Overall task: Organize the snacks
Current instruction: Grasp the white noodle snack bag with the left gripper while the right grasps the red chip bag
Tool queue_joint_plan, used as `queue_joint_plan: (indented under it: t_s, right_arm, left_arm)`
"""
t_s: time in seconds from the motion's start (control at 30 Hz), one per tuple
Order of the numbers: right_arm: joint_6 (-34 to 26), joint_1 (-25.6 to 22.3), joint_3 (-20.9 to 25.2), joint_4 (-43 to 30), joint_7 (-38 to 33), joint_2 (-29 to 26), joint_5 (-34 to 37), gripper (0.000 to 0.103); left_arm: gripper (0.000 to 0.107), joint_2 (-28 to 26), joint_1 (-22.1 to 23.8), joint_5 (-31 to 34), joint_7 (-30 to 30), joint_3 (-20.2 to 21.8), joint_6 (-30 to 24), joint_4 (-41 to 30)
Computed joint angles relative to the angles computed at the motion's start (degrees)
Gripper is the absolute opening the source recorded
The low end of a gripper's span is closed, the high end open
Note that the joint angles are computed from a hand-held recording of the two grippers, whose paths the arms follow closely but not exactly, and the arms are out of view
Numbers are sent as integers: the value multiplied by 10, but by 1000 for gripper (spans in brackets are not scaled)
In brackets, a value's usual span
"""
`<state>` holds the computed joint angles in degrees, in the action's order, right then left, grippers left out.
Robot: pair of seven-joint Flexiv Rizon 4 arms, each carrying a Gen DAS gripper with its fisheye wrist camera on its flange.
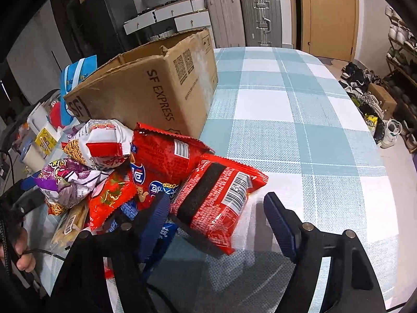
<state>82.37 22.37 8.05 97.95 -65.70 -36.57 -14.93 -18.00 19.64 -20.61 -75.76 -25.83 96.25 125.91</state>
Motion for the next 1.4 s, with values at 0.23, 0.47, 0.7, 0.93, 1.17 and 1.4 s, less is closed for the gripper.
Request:
queue_joint_plan:
  t_s: [0.23,0.47,0.7,0.93,1.17,1.4]
  right_arm:
    - [4,-7,10,-2,-10,-3,6,66]
    - [16,-3,6,6,-16,0,7,57]
    - [53,3,-6,34,-14,12,3,43]
    - [73,-5,2,55,-15,23,2,36]
    - [93,-11,5,77,-15,38,6,28]
    - [118,-17,10,99,-13,50,9,26]
  left_arm:
    - [90,-28,49,-25,27,-76,-14,-11]
    - [70,-58,88,-21,22,-130,-22,-16]
    - [62,-68,78,26,-17,-118,7,-17]
    - [53,-70,85,77,-69,-117,44,-2]
    - [46,-54,162,135,-115,-168,52,26]
    - [45,-45,215,194,-164,-205,68,48]
